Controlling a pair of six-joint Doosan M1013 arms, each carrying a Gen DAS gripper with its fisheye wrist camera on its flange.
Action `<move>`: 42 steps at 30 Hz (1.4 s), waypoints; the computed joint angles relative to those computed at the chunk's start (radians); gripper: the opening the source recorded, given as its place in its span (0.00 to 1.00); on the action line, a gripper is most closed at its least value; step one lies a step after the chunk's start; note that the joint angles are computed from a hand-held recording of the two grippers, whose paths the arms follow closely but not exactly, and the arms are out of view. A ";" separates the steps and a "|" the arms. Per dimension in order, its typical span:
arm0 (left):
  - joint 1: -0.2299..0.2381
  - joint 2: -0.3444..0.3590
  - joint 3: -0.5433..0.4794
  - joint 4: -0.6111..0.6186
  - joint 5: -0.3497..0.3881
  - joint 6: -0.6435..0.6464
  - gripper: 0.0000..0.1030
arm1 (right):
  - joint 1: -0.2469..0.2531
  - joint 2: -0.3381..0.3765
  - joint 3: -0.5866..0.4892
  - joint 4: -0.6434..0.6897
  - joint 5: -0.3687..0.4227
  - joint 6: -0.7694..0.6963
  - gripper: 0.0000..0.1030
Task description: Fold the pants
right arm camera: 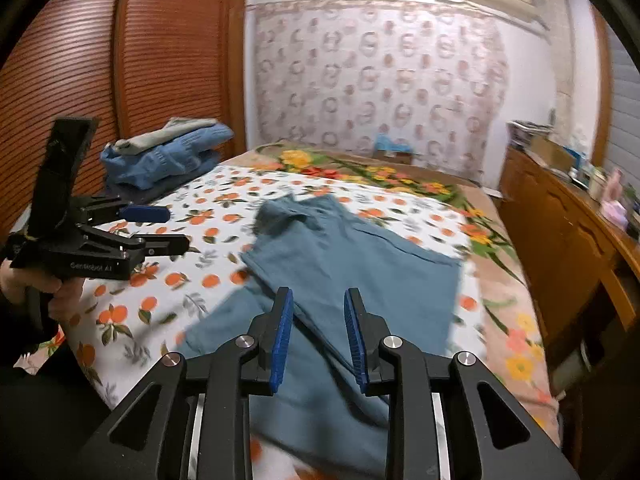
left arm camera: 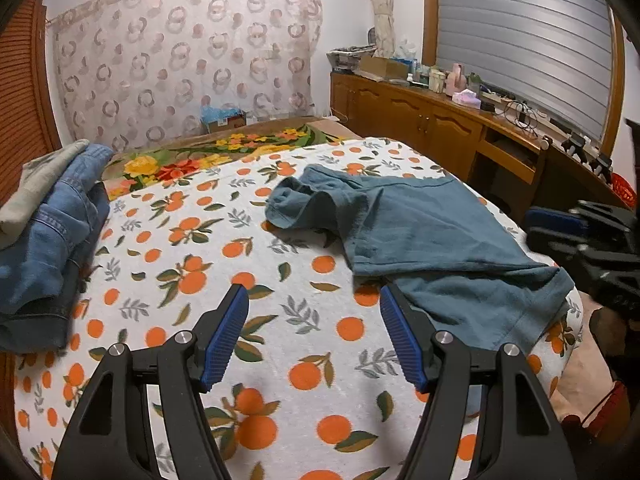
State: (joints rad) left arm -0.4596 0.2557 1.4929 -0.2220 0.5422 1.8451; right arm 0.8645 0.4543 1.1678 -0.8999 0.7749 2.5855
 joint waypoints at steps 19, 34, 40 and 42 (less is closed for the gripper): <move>0.037 -0.004 0.017 -0.036 -0.016 -0.010 0.67 | -0.087 0.176 -0.310 0.458 0.143 -0.591 0.27; 0.040 -0.002 0.021 -0.040 -0.015 -0.011 0.67 | -0.093 0.258 -0.448 0.439 0.271 -0.624 0.07; 0.036 0.001 0.018 -0.039 -0.011 -0.008 0.67 | -0.096 0.196 -0.355 0.407 0.175 -0.546 0.02; 0.034 0.003 0.015 -0.044 -0.009 -0.005 0.67 | -0.097 0.177 -0.330 0.387 0.150 -0.519 0.02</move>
State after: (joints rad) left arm -0.4256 0.2587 1.5077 -0.2658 0.5335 1.8402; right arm 0.7676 0.6314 0.8383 -0.5127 0.9244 2.0670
